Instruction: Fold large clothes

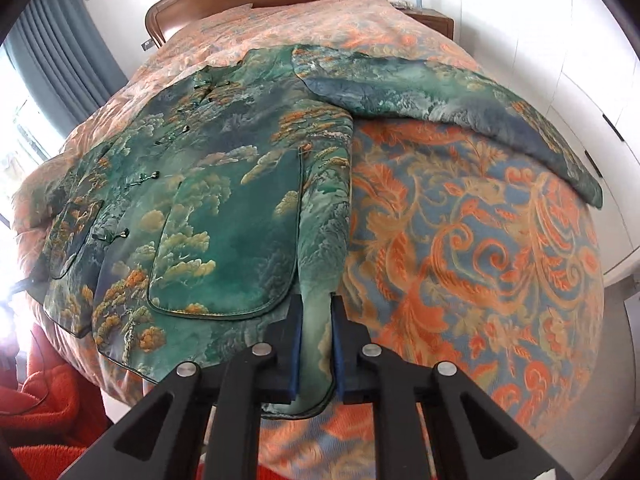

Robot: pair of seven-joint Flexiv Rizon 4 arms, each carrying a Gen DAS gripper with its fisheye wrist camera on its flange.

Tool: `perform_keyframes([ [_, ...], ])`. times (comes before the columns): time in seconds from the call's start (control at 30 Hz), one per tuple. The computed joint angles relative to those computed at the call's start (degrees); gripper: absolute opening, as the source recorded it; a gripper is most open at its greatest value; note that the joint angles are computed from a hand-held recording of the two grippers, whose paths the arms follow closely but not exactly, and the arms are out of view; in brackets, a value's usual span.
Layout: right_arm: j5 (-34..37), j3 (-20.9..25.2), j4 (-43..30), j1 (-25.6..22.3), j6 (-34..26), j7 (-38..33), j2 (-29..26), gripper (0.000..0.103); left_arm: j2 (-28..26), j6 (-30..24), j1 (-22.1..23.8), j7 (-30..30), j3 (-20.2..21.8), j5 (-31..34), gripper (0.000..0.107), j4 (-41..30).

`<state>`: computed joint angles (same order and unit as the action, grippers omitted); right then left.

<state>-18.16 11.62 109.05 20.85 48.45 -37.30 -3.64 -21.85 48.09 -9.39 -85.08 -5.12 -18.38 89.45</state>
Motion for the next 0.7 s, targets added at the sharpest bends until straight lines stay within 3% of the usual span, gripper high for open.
perform_keyframes([
  [0.1, -0.8, 0.0, 0.5, 0.0, -0.3, 0.2, 0.1, 0.013, -1.8, 0.3, -0.4, -0.8, 0.5, 1.7, 0.011, -1.4],
  [0.2, -6.3, -0.6, 2.0, 0.3, 1.2, 3.9, -0.8, 0.014, -4.9, 0.0, -1.4, -3.2, 1.4, 4.6, 0.019, -5.4],
  [0.3, -11.4, -1.4, 3.2, 0.4, 2.4, 9.4, -1.4, 0.024, -4.5, 1.6, -2.6, -4.7, 2.6, 8.2, 0.034, -5.6],
  [0.43, -15.7, -1.7, 5.1, 0.0, 3.5, 16.5, -0.2, 0.051, -2.0, 5.8, -2.5, -4.6, 2.6, 9.4, 0.058, -2.7],
  [0.6, -23.5, -1.0, 6.9, -0.7, 1.0, 25.4, 2.9, 0.056, 0.9, 13.2, -3.7, -7.5, 4.1, 13.0, 0.080, -0.4],
  [0.7, -28.6, -0.1, 6.6, -0.7, -3.4, 30.0, 4.1, 0.064, 1.4, 17.6, -6.4, -14.2, 7.5, 19.9, 0.096, -1.5],
])
